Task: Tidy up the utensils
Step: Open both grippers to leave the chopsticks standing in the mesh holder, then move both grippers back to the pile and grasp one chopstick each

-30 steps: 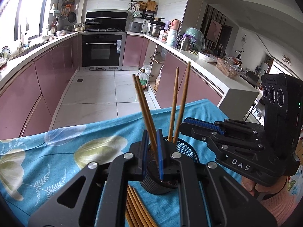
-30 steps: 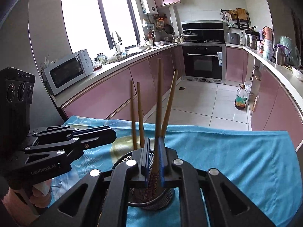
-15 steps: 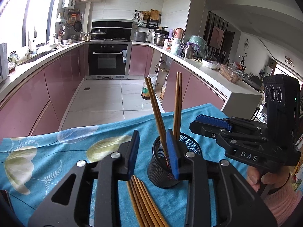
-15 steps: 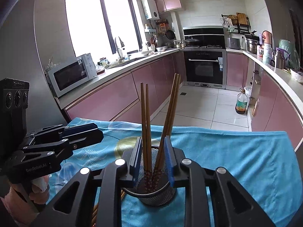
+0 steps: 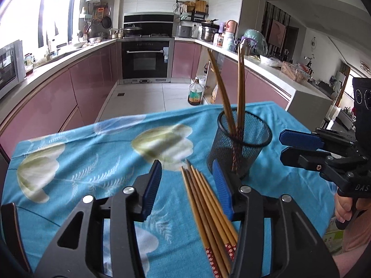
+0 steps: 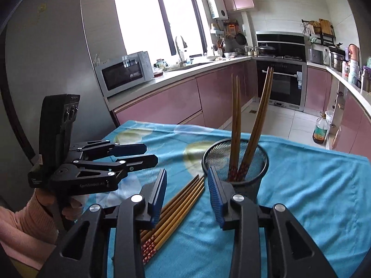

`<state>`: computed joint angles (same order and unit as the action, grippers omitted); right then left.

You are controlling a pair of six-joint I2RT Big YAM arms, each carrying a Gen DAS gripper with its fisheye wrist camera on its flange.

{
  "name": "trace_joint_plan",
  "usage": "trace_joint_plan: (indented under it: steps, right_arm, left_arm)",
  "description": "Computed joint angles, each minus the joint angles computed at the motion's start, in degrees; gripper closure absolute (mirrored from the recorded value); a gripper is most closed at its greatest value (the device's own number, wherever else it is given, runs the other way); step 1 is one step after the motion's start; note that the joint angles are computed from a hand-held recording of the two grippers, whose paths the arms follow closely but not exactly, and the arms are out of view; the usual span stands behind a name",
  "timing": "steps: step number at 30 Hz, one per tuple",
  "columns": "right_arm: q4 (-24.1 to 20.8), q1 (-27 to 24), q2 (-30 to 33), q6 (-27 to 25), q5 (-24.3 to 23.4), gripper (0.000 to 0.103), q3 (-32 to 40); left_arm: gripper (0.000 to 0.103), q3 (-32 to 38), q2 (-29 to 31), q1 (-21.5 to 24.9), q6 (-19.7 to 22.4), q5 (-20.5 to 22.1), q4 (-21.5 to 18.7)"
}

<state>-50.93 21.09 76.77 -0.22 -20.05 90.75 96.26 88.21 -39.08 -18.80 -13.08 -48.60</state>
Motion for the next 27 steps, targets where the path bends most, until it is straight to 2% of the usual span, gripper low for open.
trace_joint_plan:
  steps: [9,15,27]
  right_arm:
    - [-4.2,3.4,1.8,2.4,2.9,0.068,-4.1]
    - [-4.3,5.3,2.4,3.2,6.1,0.068,-5.5]
    - [-4.7,7.1,3.1,2.4,9.0,0.069,-5.9]
  left_arm:
    - [0.059,-6.8,-0.8,0.1,-3.7,2.6,-2.1]
    - [0.058,-6.7,-0.1,-0.4,-3.6,2.5,-2.3]
    - [0.058,-6.3,1.0,-0.6,-3.7,3.3,-3.0]
